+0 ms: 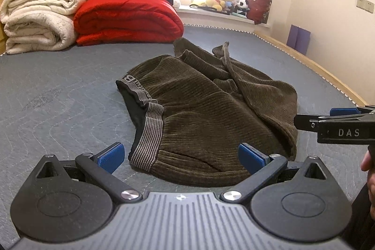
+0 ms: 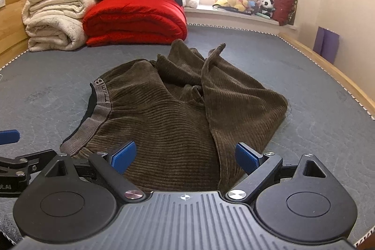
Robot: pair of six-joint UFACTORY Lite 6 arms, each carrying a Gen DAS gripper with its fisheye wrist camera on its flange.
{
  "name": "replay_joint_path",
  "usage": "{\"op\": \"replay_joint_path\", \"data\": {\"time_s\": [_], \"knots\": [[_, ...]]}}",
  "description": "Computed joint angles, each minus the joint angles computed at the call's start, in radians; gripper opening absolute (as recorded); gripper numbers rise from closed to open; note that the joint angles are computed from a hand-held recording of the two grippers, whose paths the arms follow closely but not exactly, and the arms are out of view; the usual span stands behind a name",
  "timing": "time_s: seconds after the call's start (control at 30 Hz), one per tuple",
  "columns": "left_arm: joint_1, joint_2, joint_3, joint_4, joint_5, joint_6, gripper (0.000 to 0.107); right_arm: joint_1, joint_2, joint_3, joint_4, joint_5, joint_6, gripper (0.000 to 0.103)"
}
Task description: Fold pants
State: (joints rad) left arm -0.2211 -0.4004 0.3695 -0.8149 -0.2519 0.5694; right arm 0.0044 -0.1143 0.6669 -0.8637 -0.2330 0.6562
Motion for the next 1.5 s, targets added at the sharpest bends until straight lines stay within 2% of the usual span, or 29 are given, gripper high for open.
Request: {"op": "replay_joint_path", "data": {"time_s": [0.57, 1.17, 1.3, 1.33, 1.37, 1.4, 1.43, 1.47, 1.5], "knots": [[0.006, 0.038, 0.008, 0.095, -0.007, -0.088, 0.103, -0.025, 0.013, 0.007, -0.018, 0.013, 0.014, 0.092], [0.007, 0.027, 0.003, 0.102, -0.004, -0.102, 0.103, -0.025, 0.019, 0.006, 0.004, 0.012, -0.017, 0.092], [0.010, 0.022, -0.004, 0.133, -0.004, -0.131, 0.103, -0.018, 0.019, 0.006, -0.003, 0.012, -0.015, 0.084], [0.019, 0.016, -0.008, 0.179, 0.001, -0.172, 0.103, -0.012, 0.019, 0.008, 0.020, 0.017, -0.037, 0.077], [0.027, 0.009, -0.014, 0.231, 0.005, -0.221, 0.103, -0.011, 0.019, 0.006, 0.031, 0.017, -0.050, 0.063], [0.033, 0.000, -0.021, 0.275, 0.007, -0.262, 0.100, -0.014, 0.022, 0.007, 0.017, 0.012, -0.038, 0.053], [0.032, -0.012, -0.031, 0.279, -0.004, -0.266, 0.085, -0.015, 0.024, 0.009, -0.028, 0.009, 0.007, 0.036], [0.033, -0.021, -0.038, 0.261, -0.014, -0.240, 0.070, -0.021, 0.031, 0.017, -0.106, 0.002, 0.083, 0.033], [0.049, -0.012, -0.025, 0.284, 0.009, -0.247, 0.037, -0.025, 0.034, 0.022, -0.163, -0.006, 0.136, 0.033]]}}
